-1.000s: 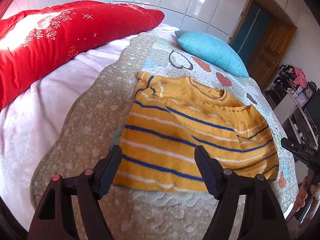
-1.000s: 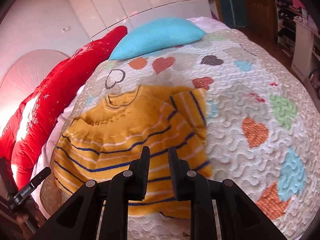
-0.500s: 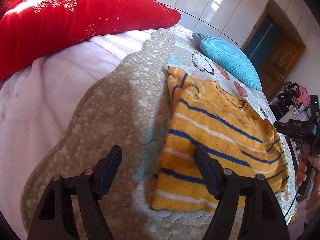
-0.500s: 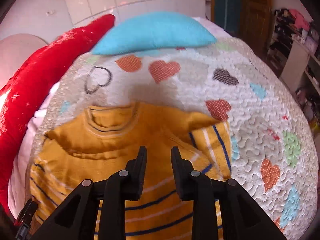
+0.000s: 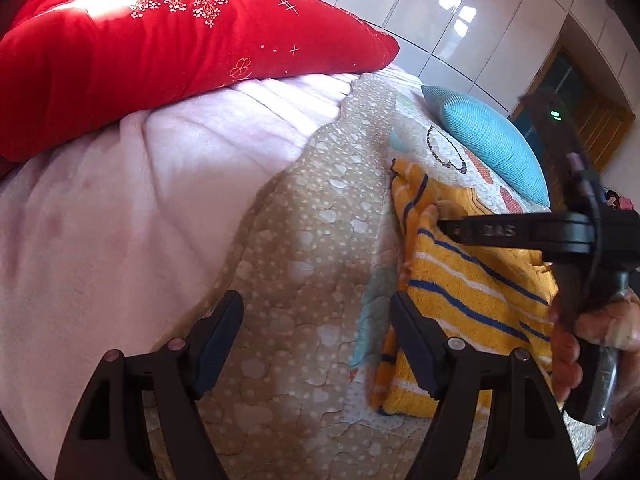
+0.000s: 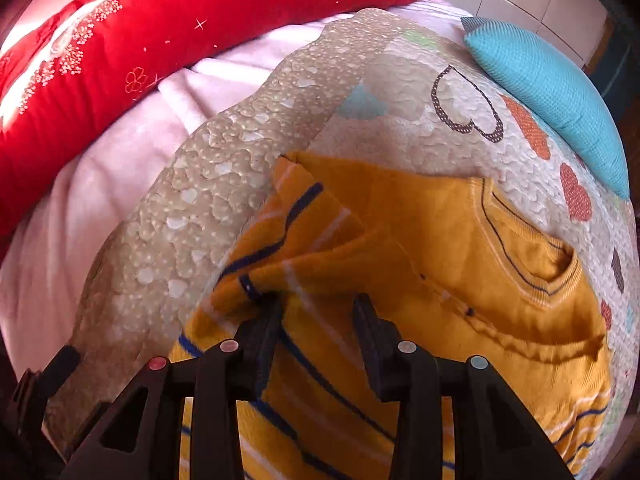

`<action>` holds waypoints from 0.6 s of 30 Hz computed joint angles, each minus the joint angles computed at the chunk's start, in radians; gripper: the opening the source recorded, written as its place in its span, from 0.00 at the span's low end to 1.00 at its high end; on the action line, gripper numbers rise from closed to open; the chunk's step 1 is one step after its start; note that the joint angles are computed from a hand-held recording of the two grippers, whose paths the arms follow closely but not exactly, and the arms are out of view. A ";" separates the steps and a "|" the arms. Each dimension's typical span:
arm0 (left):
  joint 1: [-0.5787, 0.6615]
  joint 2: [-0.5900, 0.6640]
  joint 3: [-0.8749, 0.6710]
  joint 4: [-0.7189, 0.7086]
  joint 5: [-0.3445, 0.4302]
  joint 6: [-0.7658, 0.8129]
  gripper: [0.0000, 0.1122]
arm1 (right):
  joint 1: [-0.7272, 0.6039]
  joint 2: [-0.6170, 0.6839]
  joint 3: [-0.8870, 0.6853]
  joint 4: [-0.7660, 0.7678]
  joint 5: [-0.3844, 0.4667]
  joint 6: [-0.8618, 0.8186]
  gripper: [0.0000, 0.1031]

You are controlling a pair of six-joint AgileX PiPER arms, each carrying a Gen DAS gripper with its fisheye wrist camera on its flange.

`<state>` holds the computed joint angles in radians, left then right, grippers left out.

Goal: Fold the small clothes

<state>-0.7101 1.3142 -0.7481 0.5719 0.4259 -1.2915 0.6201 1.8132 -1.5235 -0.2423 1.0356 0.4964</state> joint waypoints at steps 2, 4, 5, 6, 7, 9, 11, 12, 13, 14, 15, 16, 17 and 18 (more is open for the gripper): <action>0.004 0.000 -0.002 -0.018 0.001 0.022 0.66 | 0.000 0.088 -0.109 -0.011 0.057 0.003 0.40; 0.001 -0.001 -0.002 -0.006 0.007 0.009 0.66 | 0.001 0.154 -0.200 -0.026 0.118 -0.008 0.40; -0.002 0.001 -0.004 0.005 0.014 0.001 0.67 | 0.002 0.170 -0.229 -0.029 0.142 -0.020 0.40; -0.004 0.003 -0.005 0.011 0.018 0.000 0.67 | 0.001 0.176 -0.247 -0.026 0.160 -0.033 0.40; -0.006 0.006 -0.008 0.009 0.023 0.003 0.67 | -0.001 0.169 -0.250 -0.021 0.166 -0.042 0.40; -0.008 0.008 -0.009 0.011 0.026 0.006 0.67 | -0.005 0.091 -0.181 -0.012 0.117 -0.032 0.40; -0.018 0.009 -0.013 0.028 0.040 -0.011 0.67 | -0.018 -0.034 -0.058 0.006 0.036 0.010 0.42; -0.022 0.009 -0.014 0.035 0.044 -0.018 0.67 | -0.021 -0.097 0.004 0.008 0.009 0.039 0.49; -0.026 0.008 -0.014 0.040 0.047 -0.025 0.67 | -0.030 -0.164 0.072 0.019 -0.019 0.059 0.51; -0.031 0.009 -0.016 0.044 0.052 -0.030 0.67 | -0.039 -0.236 0.149 0.029 -0.047 0.074 0.51; -0.034 0.008 -0.017 0.042 0.056 -0.030 0.67 | -0.036 -0.297 0.210 0.021 -0.054 0.096 0.51; -0.037 0.009 -0.019 0.040 0.058 -0.029 0.67 | -0.036 -0.355 0.271 0.016 -0.053 0.106 0.51; -0.041 0.010 -0.022 0.040 0.059 -0.030 0.67 | -0.036 -0.413 0.335 0.006 -0.052 0.115 0.51; -0.046 0.013 -0.025 0.047 0.062 -0.037 0.67 | -0.024 -0.470 0.398 -0.028 -0.046 0.144 0.51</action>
<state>-0.7558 1.3269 -0.7730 0.6187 0.4877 -1.3288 0.5959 1.3428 -1.1256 -0.2699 0.9893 0.6405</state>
